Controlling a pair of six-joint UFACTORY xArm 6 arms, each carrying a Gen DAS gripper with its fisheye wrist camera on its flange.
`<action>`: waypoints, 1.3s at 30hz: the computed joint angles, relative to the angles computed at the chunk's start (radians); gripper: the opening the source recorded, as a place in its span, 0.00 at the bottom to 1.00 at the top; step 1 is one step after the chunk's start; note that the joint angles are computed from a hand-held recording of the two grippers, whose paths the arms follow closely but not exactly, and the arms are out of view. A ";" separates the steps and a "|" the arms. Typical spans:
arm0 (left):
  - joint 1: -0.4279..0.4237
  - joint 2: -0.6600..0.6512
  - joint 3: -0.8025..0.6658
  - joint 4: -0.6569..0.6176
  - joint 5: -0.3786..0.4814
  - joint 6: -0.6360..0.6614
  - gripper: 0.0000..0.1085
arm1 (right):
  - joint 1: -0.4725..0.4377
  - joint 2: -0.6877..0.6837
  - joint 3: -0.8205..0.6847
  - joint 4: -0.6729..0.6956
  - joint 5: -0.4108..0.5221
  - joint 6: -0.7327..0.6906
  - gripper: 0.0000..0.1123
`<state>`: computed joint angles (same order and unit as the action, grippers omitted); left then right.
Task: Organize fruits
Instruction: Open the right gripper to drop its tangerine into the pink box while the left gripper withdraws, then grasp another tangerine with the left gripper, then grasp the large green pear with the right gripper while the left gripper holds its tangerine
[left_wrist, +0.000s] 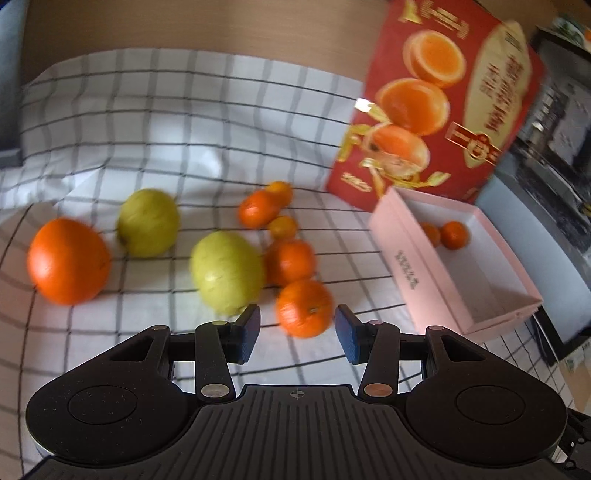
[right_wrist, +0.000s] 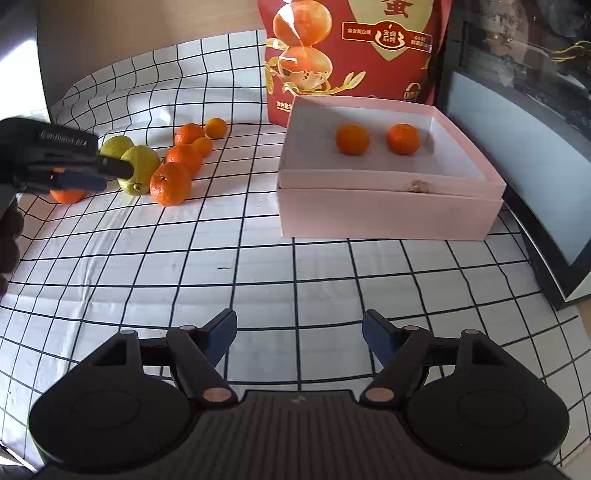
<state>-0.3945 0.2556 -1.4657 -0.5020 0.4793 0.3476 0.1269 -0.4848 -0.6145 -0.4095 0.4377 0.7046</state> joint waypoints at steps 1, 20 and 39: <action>-0.011 0.012 -0.007 0.012 -0.019 0.011 0.46 | 0.001 0.000 -0.001 0.001 0.011 0.004 0.67; -0.047 0.155 -0.106 0.306 -0.025 -0.119 0.49 | -0.014 -0.032 0.026 0.032 0.068 -0.009 0.67; 0.099 -0.275 0.431 0.150 -0.099 -0.203 0.49 | 0.061 0.298 -0.266 0.177 -0.187 -0.399 0.68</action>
